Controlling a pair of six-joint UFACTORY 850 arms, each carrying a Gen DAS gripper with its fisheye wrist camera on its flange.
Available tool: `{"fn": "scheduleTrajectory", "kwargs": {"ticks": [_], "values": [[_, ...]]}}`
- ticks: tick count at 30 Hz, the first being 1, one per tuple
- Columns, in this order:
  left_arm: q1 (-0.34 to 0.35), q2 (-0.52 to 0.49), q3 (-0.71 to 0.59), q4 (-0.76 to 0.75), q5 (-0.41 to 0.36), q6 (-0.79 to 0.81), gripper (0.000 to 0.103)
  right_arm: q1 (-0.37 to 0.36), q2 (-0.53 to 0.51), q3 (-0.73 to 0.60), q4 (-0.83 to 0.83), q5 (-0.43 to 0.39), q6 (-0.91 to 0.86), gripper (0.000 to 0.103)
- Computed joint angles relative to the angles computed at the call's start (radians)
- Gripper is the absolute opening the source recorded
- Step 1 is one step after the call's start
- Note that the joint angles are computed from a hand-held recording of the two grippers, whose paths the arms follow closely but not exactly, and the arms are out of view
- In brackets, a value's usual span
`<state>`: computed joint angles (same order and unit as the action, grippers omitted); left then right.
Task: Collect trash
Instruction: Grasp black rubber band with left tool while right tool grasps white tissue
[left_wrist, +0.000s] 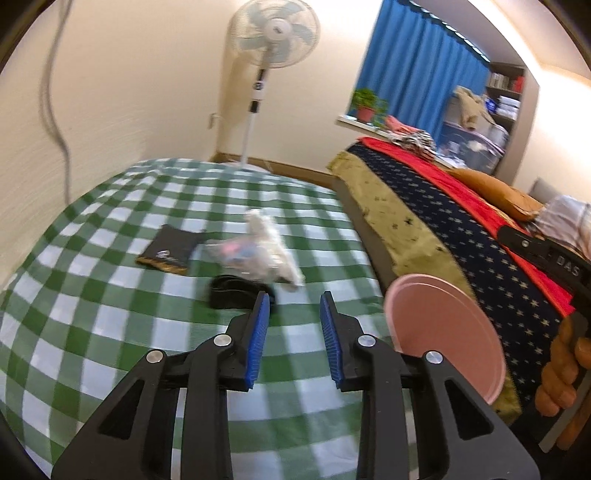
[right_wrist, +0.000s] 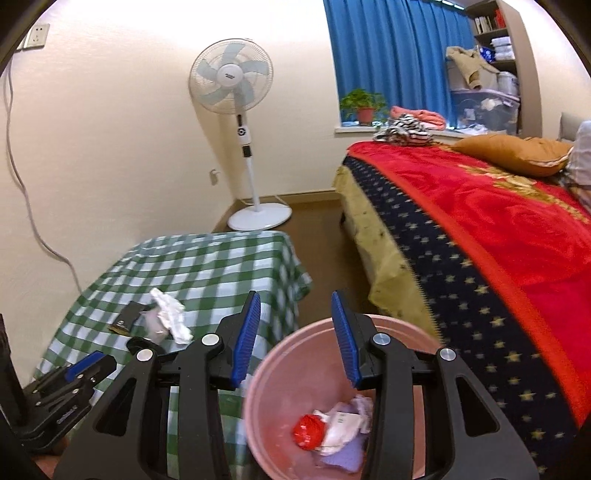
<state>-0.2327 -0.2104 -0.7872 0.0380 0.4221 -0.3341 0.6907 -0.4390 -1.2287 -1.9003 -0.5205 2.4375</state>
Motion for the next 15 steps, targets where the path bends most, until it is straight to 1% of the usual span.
{"fn": "scheduleTrajectory", "kwargs": {"ticks": [6,9,15], "values": [[0.040,-0.030,-0.016,-0.066,0.005,0.049,0.028,0.011,-0.087,-0.094,-0.048,0.054,0.012,0.039],[0.057,-0.050,-0.030,-0.045,0.003,0.017,0.028,0.016,-0.130,-0.143,-0.075,0.085,0.009,0.035],[0.079,-0.104,-0.074,0.028,-0.010,-0.070,0.028,0.017,-0.198,-0.220,-0.100,0.148,0.006,0.034]]}}
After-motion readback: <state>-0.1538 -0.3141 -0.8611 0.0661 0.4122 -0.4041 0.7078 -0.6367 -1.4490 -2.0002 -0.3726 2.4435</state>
